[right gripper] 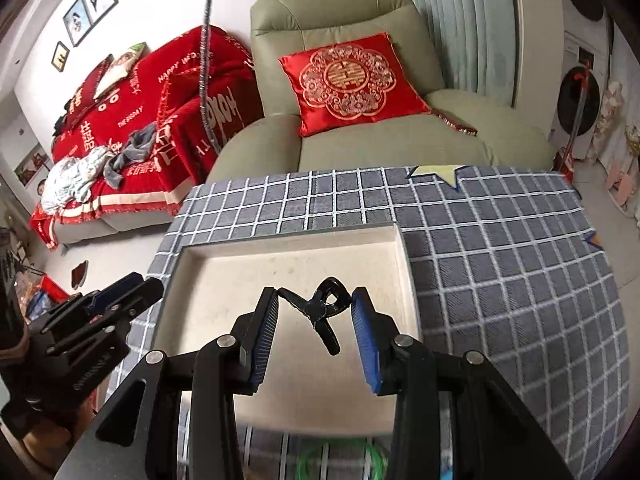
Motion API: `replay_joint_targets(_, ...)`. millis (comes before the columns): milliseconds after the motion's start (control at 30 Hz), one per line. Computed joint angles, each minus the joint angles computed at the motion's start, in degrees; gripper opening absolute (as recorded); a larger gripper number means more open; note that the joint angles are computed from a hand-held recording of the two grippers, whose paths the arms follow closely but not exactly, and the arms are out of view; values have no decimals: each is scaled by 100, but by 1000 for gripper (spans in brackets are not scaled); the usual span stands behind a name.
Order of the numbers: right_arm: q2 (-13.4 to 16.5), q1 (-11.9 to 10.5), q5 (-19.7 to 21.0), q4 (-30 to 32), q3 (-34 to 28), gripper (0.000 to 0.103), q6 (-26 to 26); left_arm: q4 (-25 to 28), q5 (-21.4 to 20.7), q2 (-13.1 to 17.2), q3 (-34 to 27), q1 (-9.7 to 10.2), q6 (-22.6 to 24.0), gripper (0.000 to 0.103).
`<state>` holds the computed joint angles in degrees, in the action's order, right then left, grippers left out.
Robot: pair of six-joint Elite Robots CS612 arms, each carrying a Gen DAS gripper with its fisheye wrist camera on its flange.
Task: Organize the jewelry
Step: 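Carry the pendant in the left gripper into the tray while the right carries the claw clip there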
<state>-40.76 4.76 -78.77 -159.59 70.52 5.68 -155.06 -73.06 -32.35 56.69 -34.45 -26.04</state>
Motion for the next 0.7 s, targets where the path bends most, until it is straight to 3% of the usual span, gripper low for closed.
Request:
replay_joint_targets(267, 675, 98, -340, 615, -863, 41, -41, 834, -84, 581, -830, 87, -91, 44)
replay_joint_targets(467, 899, 109, -447, 833, -1080, 41, -25, 1357, -148, 791, -1196, 116, -193, 45)
replay_joint_targets(633, 911, 110, -480, 786, -1015, 42, -17, 1945, -78, 919, -1513, 77, -33, 50)
replay_joint_targets(667, 912, 113, -479, 804, -1016, 42, -26, 1993, 5, 922, -1527, 63, -56, 52)
replay_joint_targets(700, 905, 113, -457, 807, -1010, 46, -39, 2051, 23, 933, -1560, 65, -72, 72)
